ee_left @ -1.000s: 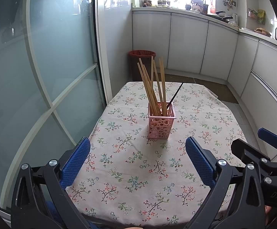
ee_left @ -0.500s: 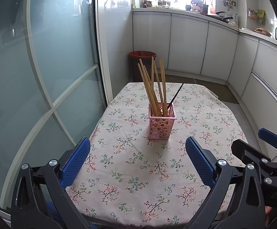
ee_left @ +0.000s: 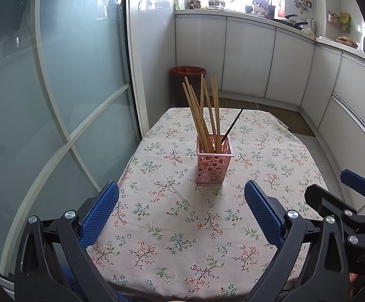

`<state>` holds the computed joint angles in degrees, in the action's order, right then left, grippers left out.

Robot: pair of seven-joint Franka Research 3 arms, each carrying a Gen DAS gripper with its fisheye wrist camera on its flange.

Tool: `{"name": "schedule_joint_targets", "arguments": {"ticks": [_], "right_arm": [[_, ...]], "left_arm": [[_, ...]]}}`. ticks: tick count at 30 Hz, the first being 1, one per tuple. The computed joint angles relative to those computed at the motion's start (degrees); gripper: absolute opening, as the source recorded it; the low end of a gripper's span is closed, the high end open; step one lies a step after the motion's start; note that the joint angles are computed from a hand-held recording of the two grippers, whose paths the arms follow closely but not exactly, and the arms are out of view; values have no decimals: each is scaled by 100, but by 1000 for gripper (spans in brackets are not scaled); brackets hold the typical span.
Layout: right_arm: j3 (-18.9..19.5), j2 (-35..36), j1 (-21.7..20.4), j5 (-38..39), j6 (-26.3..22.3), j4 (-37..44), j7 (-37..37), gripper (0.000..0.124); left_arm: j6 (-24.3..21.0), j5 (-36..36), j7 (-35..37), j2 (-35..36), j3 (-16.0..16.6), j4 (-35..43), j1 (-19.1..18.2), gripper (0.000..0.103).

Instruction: Organize utensils

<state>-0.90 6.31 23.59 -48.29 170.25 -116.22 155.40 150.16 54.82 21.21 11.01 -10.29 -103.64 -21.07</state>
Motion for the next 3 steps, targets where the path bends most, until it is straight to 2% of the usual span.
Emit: {"name": "schedule_joint_targets", "arguments": {"ticks": [3], "right_arm": [[-5, 2, 4, -17, 4, 1, 14, 96]], "left_arm": [[25, -9, 5, 3, 0, -4, 4, 96]]}}
